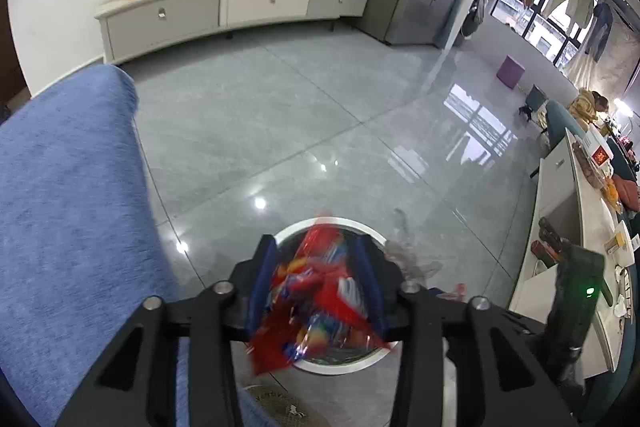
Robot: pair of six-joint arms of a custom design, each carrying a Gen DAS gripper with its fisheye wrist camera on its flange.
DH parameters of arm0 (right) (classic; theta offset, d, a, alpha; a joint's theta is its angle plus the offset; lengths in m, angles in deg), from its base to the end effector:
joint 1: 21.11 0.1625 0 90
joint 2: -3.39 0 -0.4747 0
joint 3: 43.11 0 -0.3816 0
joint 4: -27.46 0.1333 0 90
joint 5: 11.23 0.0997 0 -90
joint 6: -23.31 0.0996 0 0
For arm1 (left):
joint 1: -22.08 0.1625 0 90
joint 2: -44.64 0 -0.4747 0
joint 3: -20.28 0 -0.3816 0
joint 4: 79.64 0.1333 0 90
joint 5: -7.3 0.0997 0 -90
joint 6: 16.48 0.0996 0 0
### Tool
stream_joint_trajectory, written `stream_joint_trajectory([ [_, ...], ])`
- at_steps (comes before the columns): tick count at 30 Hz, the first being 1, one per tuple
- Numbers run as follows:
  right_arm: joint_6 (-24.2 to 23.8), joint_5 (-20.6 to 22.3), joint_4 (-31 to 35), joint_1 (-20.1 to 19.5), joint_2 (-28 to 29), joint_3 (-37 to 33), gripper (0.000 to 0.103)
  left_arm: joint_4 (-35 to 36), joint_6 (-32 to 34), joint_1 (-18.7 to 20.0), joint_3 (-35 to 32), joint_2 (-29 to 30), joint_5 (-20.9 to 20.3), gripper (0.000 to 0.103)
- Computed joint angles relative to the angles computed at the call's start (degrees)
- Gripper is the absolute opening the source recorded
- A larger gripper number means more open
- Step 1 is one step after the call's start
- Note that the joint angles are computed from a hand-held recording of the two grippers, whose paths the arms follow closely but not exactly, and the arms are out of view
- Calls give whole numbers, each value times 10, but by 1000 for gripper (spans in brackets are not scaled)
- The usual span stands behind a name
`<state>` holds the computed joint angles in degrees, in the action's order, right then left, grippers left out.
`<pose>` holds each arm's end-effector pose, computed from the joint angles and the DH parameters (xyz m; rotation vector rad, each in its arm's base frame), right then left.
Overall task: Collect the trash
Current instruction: 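Carry both wrappers over the trash bin and open both tools to drop them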
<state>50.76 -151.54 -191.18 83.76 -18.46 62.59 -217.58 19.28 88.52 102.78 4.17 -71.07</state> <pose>0.2080 -0.5625 -0.0151 -0.6908 -2.2258 1.2671 -0.1607 -0.7523 0.1283 1.4349 2.5508 -0.1185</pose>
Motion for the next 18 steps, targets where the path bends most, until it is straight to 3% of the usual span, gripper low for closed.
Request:
stream_joint_trajectory([
  [5,24,12,20,-21,-6,6,46,21,-8,0,-17,24,9,44],
  [9,40,7,36,-24,-9,7,50,32,-14,3,-29,33,5,54],
  [18,42,-24,59,-3,-8,-9,60,-9,4,3,-10,16,14,54],
])
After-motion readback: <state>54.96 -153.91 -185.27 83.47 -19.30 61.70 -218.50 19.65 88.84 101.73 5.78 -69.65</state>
